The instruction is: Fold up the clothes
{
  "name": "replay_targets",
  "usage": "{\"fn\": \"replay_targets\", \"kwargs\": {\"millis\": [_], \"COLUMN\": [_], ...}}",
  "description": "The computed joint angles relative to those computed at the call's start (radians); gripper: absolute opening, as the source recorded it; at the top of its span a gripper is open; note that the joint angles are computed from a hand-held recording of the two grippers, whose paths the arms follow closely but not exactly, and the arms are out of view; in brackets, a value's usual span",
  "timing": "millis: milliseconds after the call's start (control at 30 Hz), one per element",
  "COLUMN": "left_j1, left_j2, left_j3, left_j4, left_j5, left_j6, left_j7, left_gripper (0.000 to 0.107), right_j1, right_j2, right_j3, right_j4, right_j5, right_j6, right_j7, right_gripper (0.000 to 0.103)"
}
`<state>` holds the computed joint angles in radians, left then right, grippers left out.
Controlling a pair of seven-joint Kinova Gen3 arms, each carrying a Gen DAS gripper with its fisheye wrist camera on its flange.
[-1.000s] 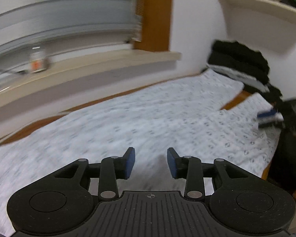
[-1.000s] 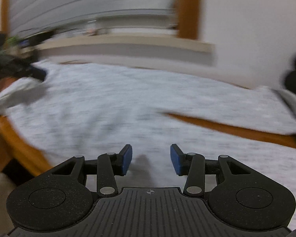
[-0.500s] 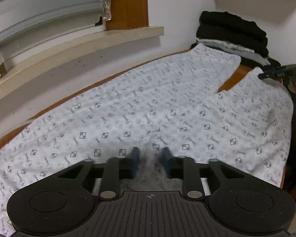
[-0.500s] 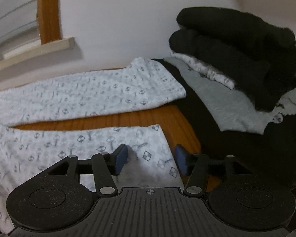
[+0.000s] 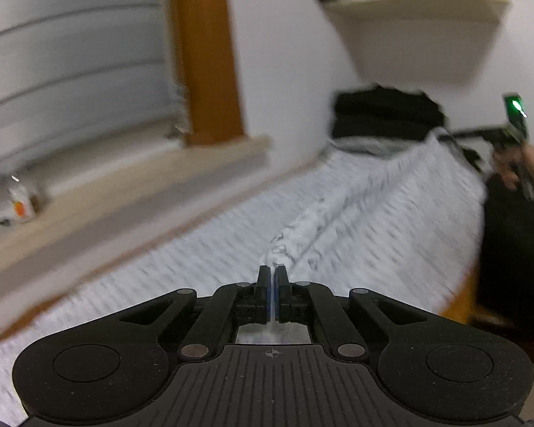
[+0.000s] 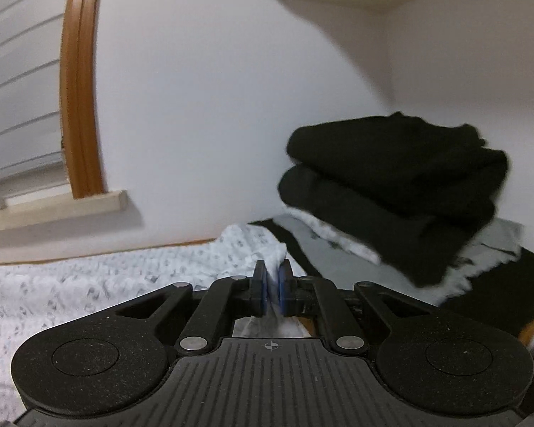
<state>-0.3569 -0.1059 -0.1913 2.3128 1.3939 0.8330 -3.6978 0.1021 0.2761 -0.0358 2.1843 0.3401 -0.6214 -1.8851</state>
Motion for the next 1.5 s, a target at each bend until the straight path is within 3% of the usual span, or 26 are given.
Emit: {"fn": "replay_targets", "kwargs": {"millis": [167,233,400,533,667,733,833,933,1100,1367,1500], "left_j1": [0.007,0.009,-0.018,-0.02,0.019,0.03,0.01,-0.021,-0.042,-0.068,-0.1], "left_j2": [-0.005,-0.005,-0.004,0.004,0.056,0.06,0.046,0.002,-0.04,-0.042,-0.045], "left_j3": [0.002,-0.005,-0.045,-0.031,0.035,0.037,0.006,-0.036,-0.084,-0.112,-0.136], "left_j4": [0.024,0.025,-0.016,-0.038,-0.073,-0.07,-0.063,-0.046,-0.009,0.014,0.023], "left_j5": [-0.14,-0.175,-0.164,-0.103,-0.127,-0.166,-0.229,-0.288,-0.31,-0.282,-0.27], "left_j6": [-0.014,-0.01,0.075,0.054,-0.079,-0.119,-0.084,-0.033,-0.005,0.028,0.057], "left_j7": [0.062,0.084,0.118,0.119,0.199,0.24,0.282,0.295,0.287,0.266,0.261], "left_gripper": [0.008,0.01,0.019,0.033,0.037,0.03,0.024,0.024,0.025,0.025,0.026], "right_j1": [0.078,0.072,0.094,0.089,0.043,0.008,-0.062,-0.168,-0.211,-0.185,-0.112], "right_j2": [-0.026,-0.029,-0.04,-0.047,-0.033,-0.025,-0.016,-0.001,0.033,0.053,0.073], "right_j3": [-0.02,-0.003,-0.017,-0.004,-0.002,-0.005,-0.013,0.005,-0.065,-0.255,-0.432], "right_j4": [0.057,0.074,0.096,0.116,0.09,0.078,0.063,0.042,-0.027,-0.123,-0.17], "right_j5": [0.155,0.162,0.162,0.141,0.098,0.067,-0.004,-0.098,-0.098,0.17,0.333], "right_j6": [0.124,0.149,0.102,0.038,0.06,0.075,0.102,0.112,0.159,0.286,0.37], "right_j7": [-0.074,-0.071,-0.102,-0.093,-0.08,-0.043,0.051,0.173,0.207,0.04,-0.067], "right_gripper": [0.012,0.016,0.026,0.036,0.037,0.038,0.044,0.044,0.044,0.044,0.044]}}
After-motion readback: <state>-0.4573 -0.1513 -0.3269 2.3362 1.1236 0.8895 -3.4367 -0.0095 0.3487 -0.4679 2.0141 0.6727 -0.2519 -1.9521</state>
